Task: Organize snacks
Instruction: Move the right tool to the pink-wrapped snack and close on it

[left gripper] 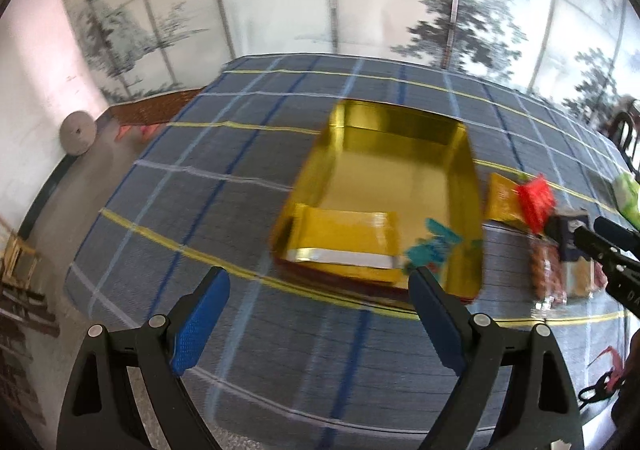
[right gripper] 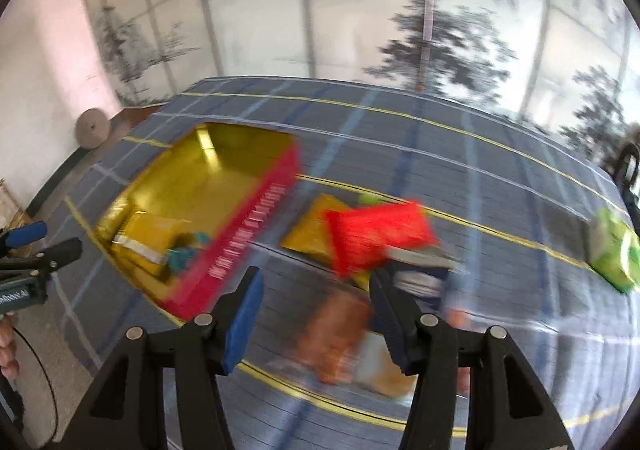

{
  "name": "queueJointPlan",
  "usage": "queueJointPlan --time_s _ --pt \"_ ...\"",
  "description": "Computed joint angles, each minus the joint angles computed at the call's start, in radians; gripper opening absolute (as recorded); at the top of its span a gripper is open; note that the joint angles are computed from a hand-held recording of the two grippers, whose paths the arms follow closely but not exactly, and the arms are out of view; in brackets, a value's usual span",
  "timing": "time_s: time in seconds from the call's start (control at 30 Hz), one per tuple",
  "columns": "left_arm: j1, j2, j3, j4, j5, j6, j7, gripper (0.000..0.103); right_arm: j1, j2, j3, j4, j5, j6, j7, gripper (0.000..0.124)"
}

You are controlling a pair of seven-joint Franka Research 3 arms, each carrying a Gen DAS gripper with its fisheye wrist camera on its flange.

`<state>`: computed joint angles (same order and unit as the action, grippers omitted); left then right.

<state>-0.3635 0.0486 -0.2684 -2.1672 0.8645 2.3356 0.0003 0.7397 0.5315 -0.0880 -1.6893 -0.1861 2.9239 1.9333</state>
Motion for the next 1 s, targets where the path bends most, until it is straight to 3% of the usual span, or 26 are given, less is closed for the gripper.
queueJointPlan --time_s 0.23,0.6,0.73,0.83,1.0 --pt "-0.042 0.12 0.0 0.126 0.003 0.026 0.075 0.089 0.001 -0.072 -0.097 -0.15 -0.063 0.012 0.118 0.056" --pt "-0.123 0.3 0.038 0.308 -0.046 0.09 0.19 0.089 -0.101 -0.072 -0.033 -0.223 -0.034 0.037 0.084 0.056" --pt "-0.145 0.339 0.054 0.35 -0.065 0.107 0.215 0.089 -0.115 -0.058 -0.023 -0.223 -0.005 0.065 0.043 0.049" --pt "-0.159 0.362 0.064 0.377 -0.081 0.106 0.237 0.089 -0.069 -0.051 -0.075 -0.222 -0.019 0.076 0.047 0.041" --pt "-0.174 0.391 0.077 0.407 -0.103 0.115 0.262 0.089 -0.071 -0.038 -0.074 -0.222 0.0 0.096 0.018 0.041"
